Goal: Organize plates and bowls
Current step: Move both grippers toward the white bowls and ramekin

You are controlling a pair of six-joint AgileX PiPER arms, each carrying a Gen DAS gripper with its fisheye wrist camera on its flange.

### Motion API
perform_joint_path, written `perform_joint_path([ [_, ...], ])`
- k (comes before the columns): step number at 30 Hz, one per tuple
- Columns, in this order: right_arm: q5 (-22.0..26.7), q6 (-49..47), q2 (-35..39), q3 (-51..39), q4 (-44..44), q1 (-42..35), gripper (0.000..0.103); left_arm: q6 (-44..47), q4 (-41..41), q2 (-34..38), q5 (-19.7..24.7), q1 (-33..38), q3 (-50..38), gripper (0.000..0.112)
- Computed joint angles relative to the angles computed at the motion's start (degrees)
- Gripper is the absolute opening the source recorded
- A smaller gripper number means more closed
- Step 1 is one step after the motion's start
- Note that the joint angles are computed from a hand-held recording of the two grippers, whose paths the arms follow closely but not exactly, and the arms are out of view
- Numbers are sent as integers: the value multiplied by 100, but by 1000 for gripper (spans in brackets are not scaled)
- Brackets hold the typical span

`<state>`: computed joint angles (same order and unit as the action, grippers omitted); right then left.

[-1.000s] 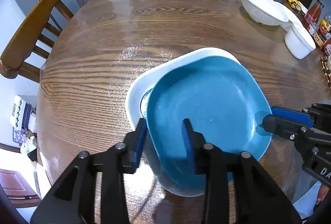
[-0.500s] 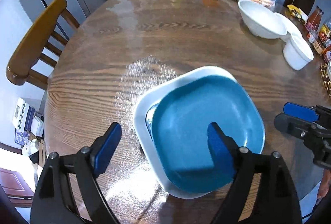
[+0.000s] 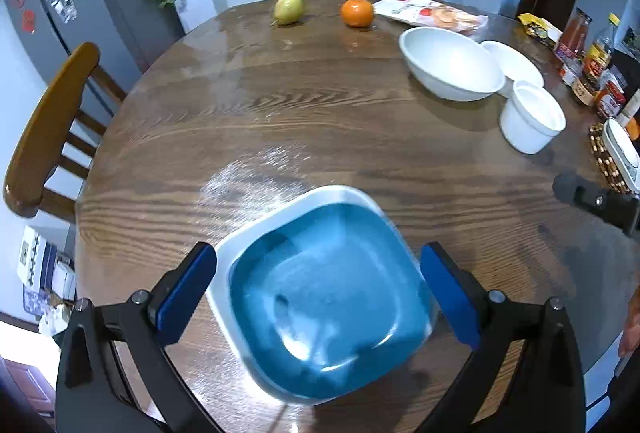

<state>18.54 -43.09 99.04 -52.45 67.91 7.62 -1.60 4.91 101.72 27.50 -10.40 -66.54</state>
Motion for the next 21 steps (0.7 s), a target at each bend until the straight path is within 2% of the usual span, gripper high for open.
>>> perform_joint_path([
  [5,-127,328,-337,132,-358,-276,51,69,-263,161,194,-230,-471,102],
  [9,-172,954,-591,34,-1096,-434,51,71,-551,441,467,-388,-1105,102],
  [11,-164,1374,-692,-110,-1593,-516,51,83,-794,765,762,-428,-1693,102],
  [15,-80,1987,-734,-512,-2507,-633,51,-398,-735,1590,1439,-525,-3028,102],
  [17,-47,2014,-659,-680,-2643,-684,54,-581,-845,2060,1810,-530,-3791,102],
  [19,-29,1932,-560,-801,-2616,-732,59,-886,-669,2368,1996,-583,-4330,101],
  [21,21,1806,-434,-909,-2498,-783,59,-1072,-548,2697,2157,-645,-4890,101],
])
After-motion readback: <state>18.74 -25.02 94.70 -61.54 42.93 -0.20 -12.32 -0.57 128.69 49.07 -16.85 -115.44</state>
